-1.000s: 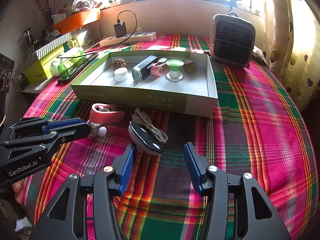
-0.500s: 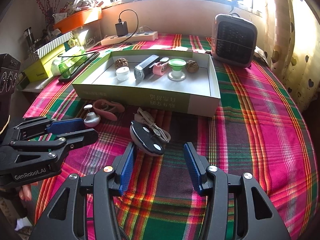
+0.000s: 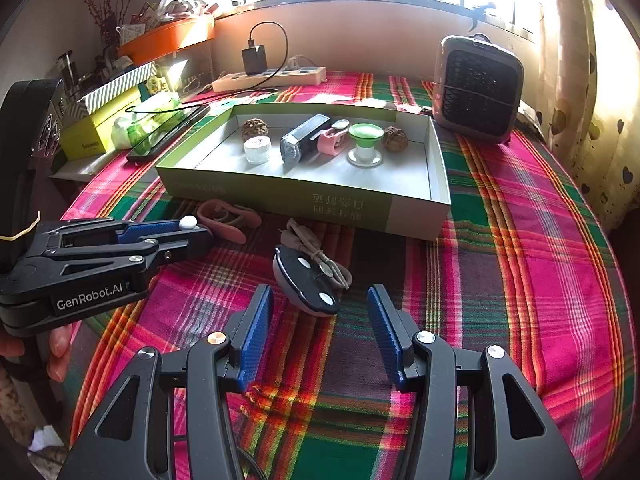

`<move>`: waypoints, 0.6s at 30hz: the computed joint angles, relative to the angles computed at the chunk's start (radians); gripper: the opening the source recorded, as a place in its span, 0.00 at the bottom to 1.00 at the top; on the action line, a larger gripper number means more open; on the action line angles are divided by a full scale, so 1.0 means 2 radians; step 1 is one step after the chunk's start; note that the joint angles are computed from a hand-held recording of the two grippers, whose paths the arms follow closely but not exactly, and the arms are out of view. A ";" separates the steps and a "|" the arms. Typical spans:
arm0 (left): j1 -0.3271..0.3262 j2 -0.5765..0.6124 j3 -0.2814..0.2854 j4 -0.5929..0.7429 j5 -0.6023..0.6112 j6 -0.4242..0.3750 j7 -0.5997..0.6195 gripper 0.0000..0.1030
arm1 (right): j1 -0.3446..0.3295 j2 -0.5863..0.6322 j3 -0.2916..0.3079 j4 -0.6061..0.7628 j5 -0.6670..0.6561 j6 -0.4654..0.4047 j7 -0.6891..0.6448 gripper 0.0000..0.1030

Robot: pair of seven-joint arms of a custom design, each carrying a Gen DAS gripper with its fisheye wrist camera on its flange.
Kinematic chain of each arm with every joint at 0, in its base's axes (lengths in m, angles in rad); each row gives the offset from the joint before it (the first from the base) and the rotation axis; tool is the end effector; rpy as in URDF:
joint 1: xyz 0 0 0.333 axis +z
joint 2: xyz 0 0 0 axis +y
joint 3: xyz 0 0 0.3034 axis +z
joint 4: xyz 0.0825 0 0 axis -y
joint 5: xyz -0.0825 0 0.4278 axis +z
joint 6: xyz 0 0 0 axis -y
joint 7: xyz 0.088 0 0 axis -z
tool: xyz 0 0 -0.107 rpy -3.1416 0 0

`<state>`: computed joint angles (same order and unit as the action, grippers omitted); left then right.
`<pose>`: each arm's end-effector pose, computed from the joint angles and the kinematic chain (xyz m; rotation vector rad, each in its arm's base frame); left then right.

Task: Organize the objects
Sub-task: 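Close the left gripper on the white knobbed object while the right closes on the black round case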

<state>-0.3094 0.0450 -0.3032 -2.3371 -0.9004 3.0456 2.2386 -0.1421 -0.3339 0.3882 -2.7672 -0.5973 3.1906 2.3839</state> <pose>0.4967 -0.2749 0.3290 -1.5420 2.3377 -1.0025 0.4217 0.1511 0.3308 -1.8350 1.7145 -0.6112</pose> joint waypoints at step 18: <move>-0.004 -0.017 0.010 -0.012 -0.071 -0.009 0.055 0.21 | -0.039 0.016 0.041 0.022 -0.026 0.006 0.008 0.42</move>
<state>-0.3175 0.0104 -0.2831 -2.3617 -1.0425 3.0273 2.3479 -0.2200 -0.3014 0.4710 -2.7238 -0.6497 3.2025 2.3995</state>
